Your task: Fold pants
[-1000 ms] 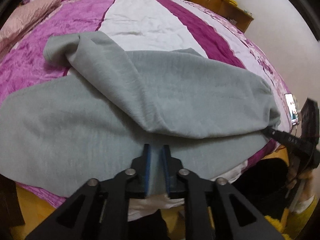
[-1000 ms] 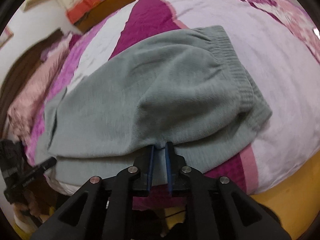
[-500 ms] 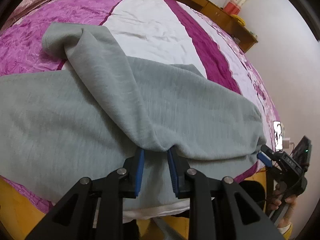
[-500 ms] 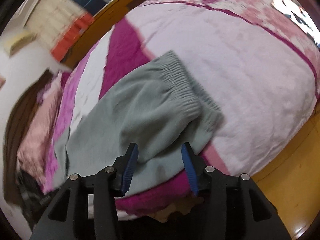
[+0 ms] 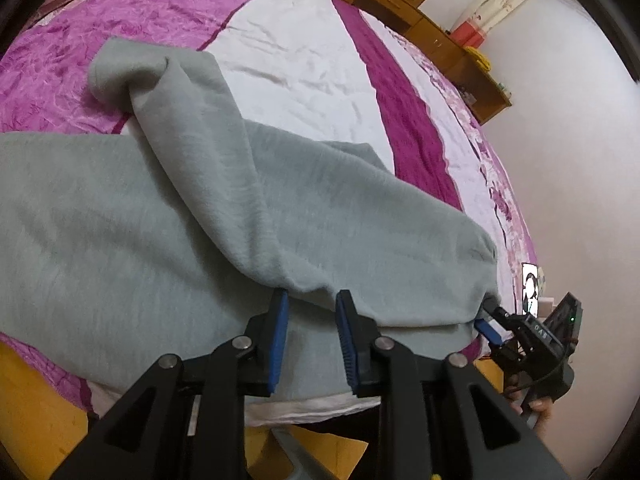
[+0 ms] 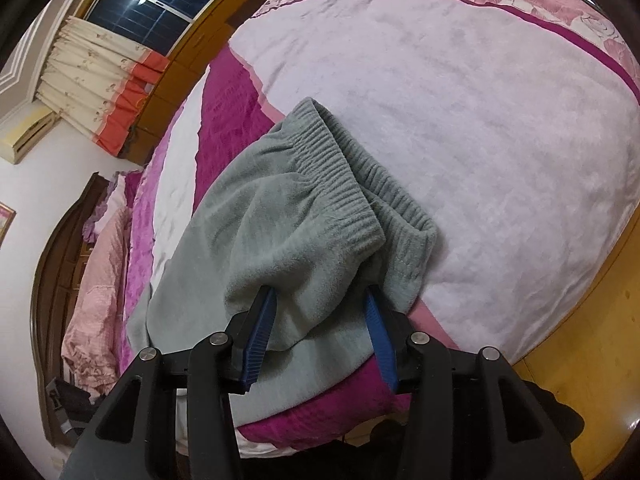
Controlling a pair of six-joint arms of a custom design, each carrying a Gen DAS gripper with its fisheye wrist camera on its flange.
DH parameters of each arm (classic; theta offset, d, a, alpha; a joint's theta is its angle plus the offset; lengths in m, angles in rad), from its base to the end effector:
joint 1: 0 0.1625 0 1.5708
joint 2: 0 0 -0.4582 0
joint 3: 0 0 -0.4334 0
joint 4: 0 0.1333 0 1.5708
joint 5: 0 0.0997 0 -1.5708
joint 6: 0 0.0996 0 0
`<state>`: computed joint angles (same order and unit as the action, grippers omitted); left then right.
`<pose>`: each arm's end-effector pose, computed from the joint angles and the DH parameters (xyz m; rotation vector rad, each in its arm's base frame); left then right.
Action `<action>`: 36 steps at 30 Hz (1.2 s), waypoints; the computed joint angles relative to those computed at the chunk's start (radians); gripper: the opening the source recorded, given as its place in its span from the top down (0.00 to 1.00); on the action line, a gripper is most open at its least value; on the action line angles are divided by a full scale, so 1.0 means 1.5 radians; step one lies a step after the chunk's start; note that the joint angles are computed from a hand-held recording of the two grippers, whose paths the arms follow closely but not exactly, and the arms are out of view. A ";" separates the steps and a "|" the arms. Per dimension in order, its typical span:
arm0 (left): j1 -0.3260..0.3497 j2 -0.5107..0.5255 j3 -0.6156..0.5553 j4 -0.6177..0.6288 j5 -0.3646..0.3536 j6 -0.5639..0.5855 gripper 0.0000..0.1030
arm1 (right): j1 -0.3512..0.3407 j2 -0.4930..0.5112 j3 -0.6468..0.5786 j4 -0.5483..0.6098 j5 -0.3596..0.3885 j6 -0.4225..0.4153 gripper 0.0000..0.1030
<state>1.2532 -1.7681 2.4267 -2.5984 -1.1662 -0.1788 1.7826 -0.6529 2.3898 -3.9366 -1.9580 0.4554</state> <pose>0.0455 -0.4139 0.2971 0.0863 2.7715 -0.6408 0.1834 -0.3975 -0.0025 -0.5178 -2.7596 1.0410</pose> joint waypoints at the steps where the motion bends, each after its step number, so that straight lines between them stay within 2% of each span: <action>1: -0.002 0.001 0.000 -0.004 0.009 -0.004 0.72 | 0.000 0.000 0.003 -0.003 0.001 0.003 0.62; 5: 0.004 0.027 -0.013 -0.018 0.038 -0.027 0.70 | 0.006 -0.007 0.010 -0.006 -0.001 0.012 0.61; 10: 0.016 0.073 -0.032 -0.020 0.054 -0.035 0.70 | 0.017 -0.004 0.007 -0.023 -0.009 0.020 0.44; 13: 0.013 0.086 -0.026 -0.035 0.074 -0.019 0.70 | 0.014 0.000 0.002 -0.025 -0.002 0.022 0.43; 17: 0.024 0.087 -0.025 -0.047 0.061 -0.010 0.70 | 0.006 0.008 -0.008 -0.020 0.003 0.022 0.44; 19: 0.030 0.081 -0.025 -0.048 0.052 -0.007 0.81 | 0.001 0.011 -0.008 -0.029 0.011 0.022 0.44; 20: 0.032 0.076 -0.024 -0.045 0.051 -0.006 0.94 | -0.002 0.011 -0.007 -0.033 0.017 0.023 0.44; 21: 0.038 0.069 -0.026 -0.042 0.038 -0.002 0.94 | -0.005 0.010 -0.005 -0.041 0.024 0.026 0.50; 22: 0.041 0.062 -0.025 -0.041 0.027 -0.003 0.95 | -0.006 0.009 -0.001 -0.047 0.027 0.028 0.61; 24: 0.038 0.045 -0.021 -0.039 0.020 -0.001 0.97 | -0.009 -0.003 0.002 -0.035 0.030 0.028 0.72; 26: 0.022 0.022 -0.012 -0.030 0.028 0.005 0.97 | -0.011 -0.014 0.006 -0.025 0.035 0.029 0.79; 28: 0.002 -0.009 -0.003 -0.013 0.037 0.011 0.97 | -0.011 -0.026 0.009 -0.013 0.039 0.021 0.91; 31: -0.025 -0.049 0.007 0.013 0.053 0.016 0.97 | 0.004 -0.040 0.012 -0.014 0.021 0.005 0.97; 36: -0.051 -0.097 0.027 0.054 0.071 0.017 0.97 | 0.029 -0.062 0.028 -0.037 -0.012 -0.013 0.99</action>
